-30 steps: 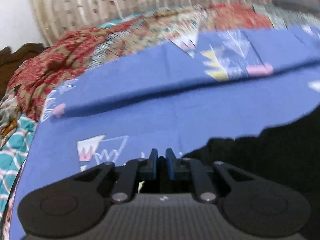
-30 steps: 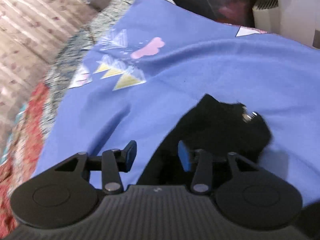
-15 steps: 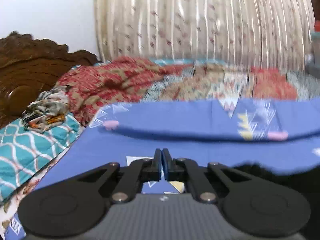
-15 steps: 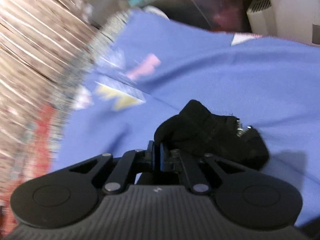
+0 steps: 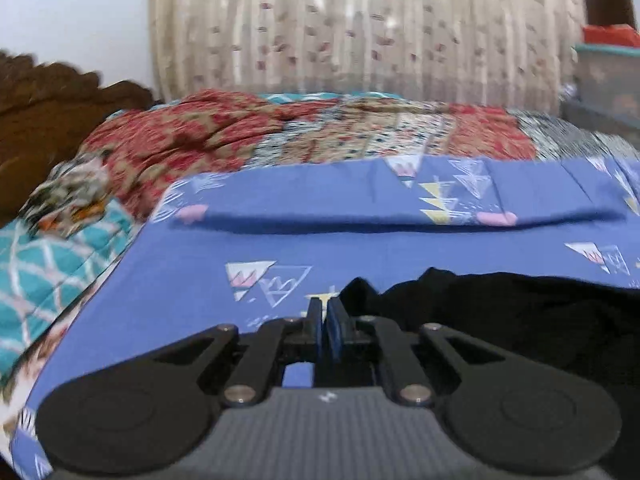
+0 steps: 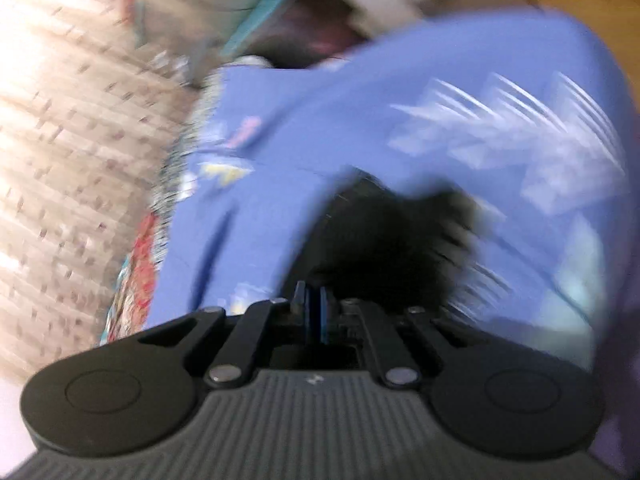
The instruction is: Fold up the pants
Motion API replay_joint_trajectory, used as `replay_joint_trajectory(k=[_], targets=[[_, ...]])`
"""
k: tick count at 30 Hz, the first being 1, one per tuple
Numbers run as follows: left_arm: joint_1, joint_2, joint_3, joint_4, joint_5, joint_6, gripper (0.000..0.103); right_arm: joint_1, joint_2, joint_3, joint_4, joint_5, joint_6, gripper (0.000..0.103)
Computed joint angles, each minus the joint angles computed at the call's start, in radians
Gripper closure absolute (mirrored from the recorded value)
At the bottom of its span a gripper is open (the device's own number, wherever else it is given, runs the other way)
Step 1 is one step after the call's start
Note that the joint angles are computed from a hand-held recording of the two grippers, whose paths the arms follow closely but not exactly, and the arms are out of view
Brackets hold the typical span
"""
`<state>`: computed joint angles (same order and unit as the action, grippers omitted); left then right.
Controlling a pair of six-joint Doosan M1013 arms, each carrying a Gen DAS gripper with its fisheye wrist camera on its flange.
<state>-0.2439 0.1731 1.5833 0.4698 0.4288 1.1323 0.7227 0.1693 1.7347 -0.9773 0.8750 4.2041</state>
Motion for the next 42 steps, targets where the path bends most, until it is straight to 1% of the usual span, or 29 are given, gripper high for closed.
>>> replay_joint_trajectory(k=[1,2,3,4,5,6,7,8,10,11,12,13,14,15,16,17,18,19,20,22,24,26,28,29,31,33,36,42], targets=[[0.000,0.013,-0.019,-0.051,0.008,0.073,0.087,0.003,0.008,-0.009,0.076,0.045,-0.029,0.091],[-0.005,0.024,-0.031,-0.058,0.016,0.101,0.084,0.006,0.011,-0.011,0.109,0.068,-0.033,0.091],[-0.010,0.037,-0.045,-0.038,0.025,0.107,0.081,0.013,0.007,-0.003,0.090,0.076,0.002,0.090],[-0.015,0.053,-0.062,-0.010,0.036,0.110,0.080,0.020,0.012,-0.016,0.068,0.115,0.009,0.089],[-0.022,0.063,-0.068,0.017,0.040,0.108,0.080,0.034,0.018,-0.035,0.042,0.177,-0.019,0.088],[-0.026,0.077,-0.081,0.030,0.045,0.133,0.077,0.041,0.029,-0.063,0.005,0.229,-0.090,0.085],[-0.029,0.093,-0.095,0.033,0.054,0.176,0.069,0.040,0.035,-0.085,-0.024,0.236,-0.158,0.080],[-0.033,0.107,-0.106,0.042,0.063,0.203,0.065,0.035,0.037,-0.097,-0.055,0.209,-0.199,0.076],[-0.035,0.142,-0.137,0.037,0.080,0.253,0.052,0.014,0.041,-0.113,-0.118,0.087,-0.262,0.056],[-0.033,0.155,-0.150,0.023,0.086,0.274,0.048,0.003,0.051,-0.130,-0.122,0.042,-0.314,0.055],[-0.032,0.173,-0.169,0.007,0.099,0.293,0.039,-0.006,0.065,-0.154,-0.108,0.011,-0.382,0.055],[-0.030,0.195,-0.193,-0.012,0.119,0.305,0.028,-0.015,0.084,-0.182,-0.080,-0.018,-0.461,0.055],[-0.027,0.215,-0.216,-0.040,0.137,0.323,0.020,-0.025,0.102,-0.207,-0.048,-0.045,-0.531,0.055],[-0.023,0.230,-0.234,-0.076,0.154,0.352,0.010,-0.035,0.121,-0.233,-0.006,-0.072,-0.604,0.055],[-0.021,0.250,-0.256,-0.112,0.176,0.383,0.012,-0.042,0.137,-0.251,0.031,-0.090,-0.661,0.055],[-0.021,0.264,-0.270,-0.119,0.192,0.392,0.020,-0.050,0.152,-0.269,0.063,-0.105,-0.706,0.055],[-0.019,0.279,-0.286,-0.146,0.217,0.423,0.056,-0.058,0.164,-0.284,0.090,-0.118,-0.743,0.055],[-0.014,0.295,-0.311,-0.201,0.262,0.472,0.087,-0.065,0.179,-0.301,0.121,-0.133,-0.777,0.055],[-0.012,0.306,-0.327,-0.224,0.294,0.480,0.090,-0.063,0.184,-0.309,0.144,-0.140,-0.799,0.055],[-0.005,0.295,-0.317,-0.270,0.277,0.503,0.092,-0.062,0.194,-0.321,0.176,-0.165,-0.835,0.054],[0.004,0.263,-0.287,-0.316,0.238,0.522,0.093,-0.055,0.197,-0.328,0.191,-0.191,-0.870,0.054],[0.019,0.218,-0.248,-0.405,0.185,0.566,0.093,-0.042,0.202,-0.342,0.199,-0.204,-0.909,0.054],[0.035,0.161,-0.192,-0.530,0.122,0.649,0.093,-0.037,0.206,-0.356,0.203,-0.234,-0.956,0.054],[0.039,0.129,-0.158,-0.573,0.090,0.688,0.093,-0.032,0.211,-0.369,0.201,-0.243,-0.976,0.054],[0.045,0.081,-0.106,-0.646,0.053,0.765,0.093,-0.023,0.213,-0.379,0.197,-0.259,-1.003,0.054],[0.049,0.061,-0.090,-0.683,0.065,0.809,0.093,-0.015,0.212,-0.381,0.200,-0.276,-1.011,0.054],[0.049,0.020,-0.046,-0.692,0.073,0.826,0.093,0.001,0.214,-0.385,0.202,-0.283,-1.010,0.054],[0.057,-0.042,0.031,-0.753,0.060,0.841,0.093,0.037,0.208,-0.383,0.181,-0.258,-0.982,0.054]])
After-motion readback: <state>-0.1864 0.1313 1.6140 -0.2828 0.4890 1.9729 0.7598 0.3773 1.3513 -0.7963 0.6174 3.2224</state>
